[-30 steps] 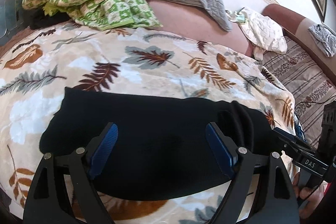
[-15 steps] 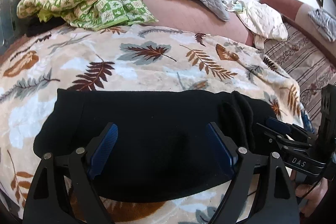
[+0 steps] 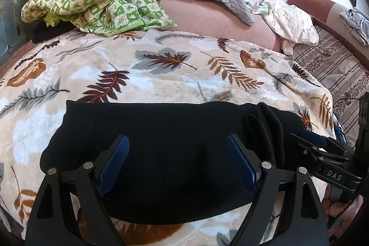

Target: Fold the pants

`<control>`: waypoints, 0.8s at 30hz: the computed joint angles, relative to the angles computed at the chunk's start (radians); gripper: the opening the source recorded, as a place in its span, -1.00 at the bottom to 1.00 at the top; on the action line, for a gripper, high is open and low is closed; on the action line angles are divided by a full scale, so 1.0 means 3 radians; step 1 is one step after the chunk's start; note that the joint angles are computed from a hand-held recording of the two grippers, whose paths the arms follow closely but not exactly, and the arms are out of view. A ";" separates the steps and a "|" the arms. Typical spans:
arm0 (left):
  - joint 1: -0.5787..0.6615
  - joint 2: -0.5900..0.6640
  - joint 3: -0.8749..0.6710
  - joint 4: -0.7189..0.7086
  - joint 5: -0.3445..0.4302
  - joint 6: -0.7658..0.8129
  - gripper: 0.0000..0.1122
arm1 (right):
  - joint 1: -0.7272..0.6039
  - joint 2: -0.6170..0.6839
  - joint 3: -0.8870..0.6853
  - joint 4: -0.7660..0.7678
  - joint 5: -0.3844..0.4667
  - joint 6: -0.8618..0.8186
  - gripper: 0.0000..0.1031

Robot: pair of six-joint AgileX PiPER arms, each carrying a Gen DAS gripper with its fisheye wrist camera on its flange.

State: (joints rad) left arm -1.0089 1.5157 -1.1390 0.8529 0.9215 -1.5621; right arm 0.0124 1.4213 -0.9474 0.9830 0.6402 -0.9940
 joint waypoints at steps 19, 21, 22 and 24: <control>0.0056 0.0023 0.0008 -0.0034 -0.0186 -0.0121 0.54 | -0.0037 0.0055 -0.0034 0.0027 0.0065 -0.0075 0.42; 0.0032 0.0038 -0.0010 -0.0016 -0.0196 -0.0117 0.54 | -0.0018 0.0064 -0.0035 0.0005 0.0067 -0.0054 0.42; 0.0023 0.0038 -0.0012 -0.0010 -0.0198 -0.0114 0.54 | -0.0021 0.0048 -0.0025 0.0029 0.0078 -0.0085 0.42; 0.0009 0.0032 -0.0009 -0.0009 -0.0223 -0.0091 0.54 | -0.0035 -0.0005 0.0003 0.0080 0.0082 -0.0149 0.42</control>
